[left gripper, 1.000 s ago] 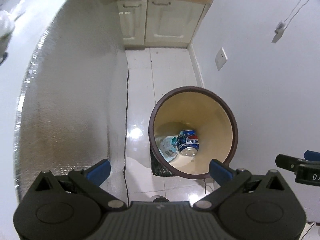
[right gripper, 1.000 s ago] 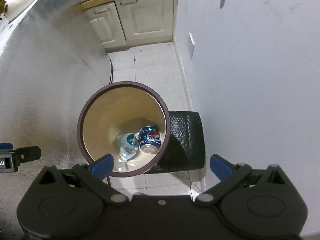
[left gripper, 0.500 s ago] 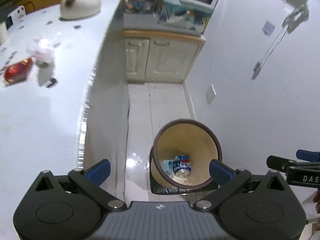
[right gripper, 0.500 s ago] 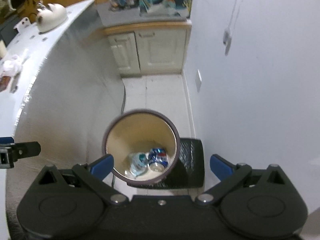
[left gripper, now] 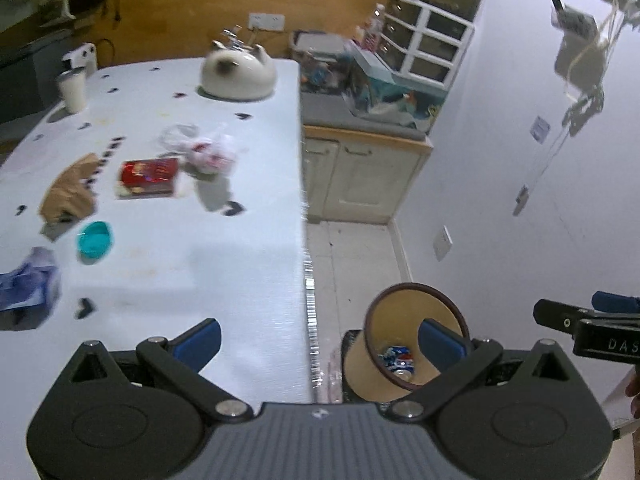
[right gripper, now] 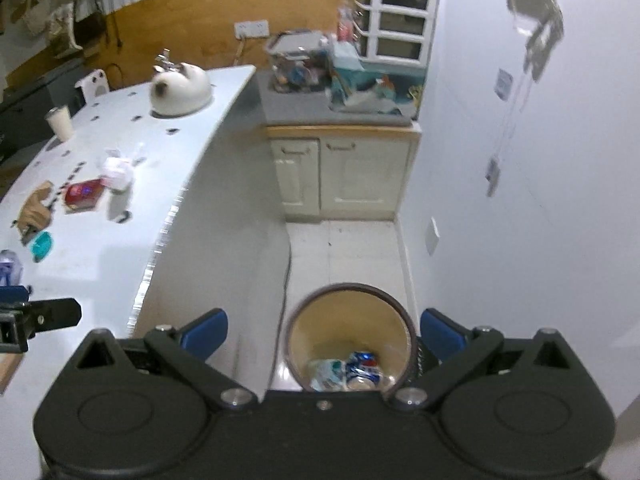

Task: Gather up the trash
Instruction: 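Move both grippers away from the bin back toward the table, then grasp the pink scrap with the right gripper while the left grasps the blue-and-white wrapper bag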

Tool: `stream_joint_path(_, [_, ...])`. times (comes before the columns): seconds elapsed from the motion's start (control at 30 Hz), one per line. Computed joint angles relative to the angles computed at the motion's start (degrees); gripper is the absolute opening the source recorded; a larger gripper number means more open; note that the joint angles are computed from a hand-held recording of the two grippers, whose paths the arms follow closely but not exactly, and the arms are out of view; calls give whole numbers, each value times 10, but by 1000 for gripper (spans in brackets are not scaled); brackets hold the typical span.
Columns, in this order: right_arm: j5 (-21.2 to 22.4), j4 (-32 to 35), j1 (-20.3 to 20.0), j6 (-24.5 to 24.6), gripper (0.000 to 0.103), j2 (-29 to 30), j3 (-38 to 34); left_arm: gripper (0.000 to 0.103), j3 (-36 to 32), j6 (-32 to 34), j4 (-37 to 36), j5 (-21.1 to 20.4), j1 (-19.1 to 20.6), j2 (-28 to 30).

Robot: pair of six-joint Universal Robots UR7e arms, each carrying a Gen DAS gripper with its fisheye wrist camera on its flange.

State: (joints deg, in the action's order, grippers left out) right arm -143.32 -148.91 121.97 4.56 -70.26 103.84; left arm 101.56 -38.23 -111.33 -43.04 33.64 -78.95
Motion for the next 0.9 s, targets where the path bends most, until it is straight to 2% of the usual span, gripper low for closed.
stream_joint_path(0.13, [-5, 2, 36, 27, 103, 29, -12, 103, 13, -1, 28, 19, -2, -49])
stream_joint_path(0.43, [11, -26, 98, 50, 103, 104, -42, 103, 17, -15, 107, 69, -4, -143])
stream_joint_path(0.7, [48, -88, 129, 2, 103, 180, -76, 103, 3, -7, 163, 112, 15, -206])
stream_joint_path(0.9, [118, -103, 135, -42, 103, 233, -105, 103, -16, 18, 188, 140, 45, -232])
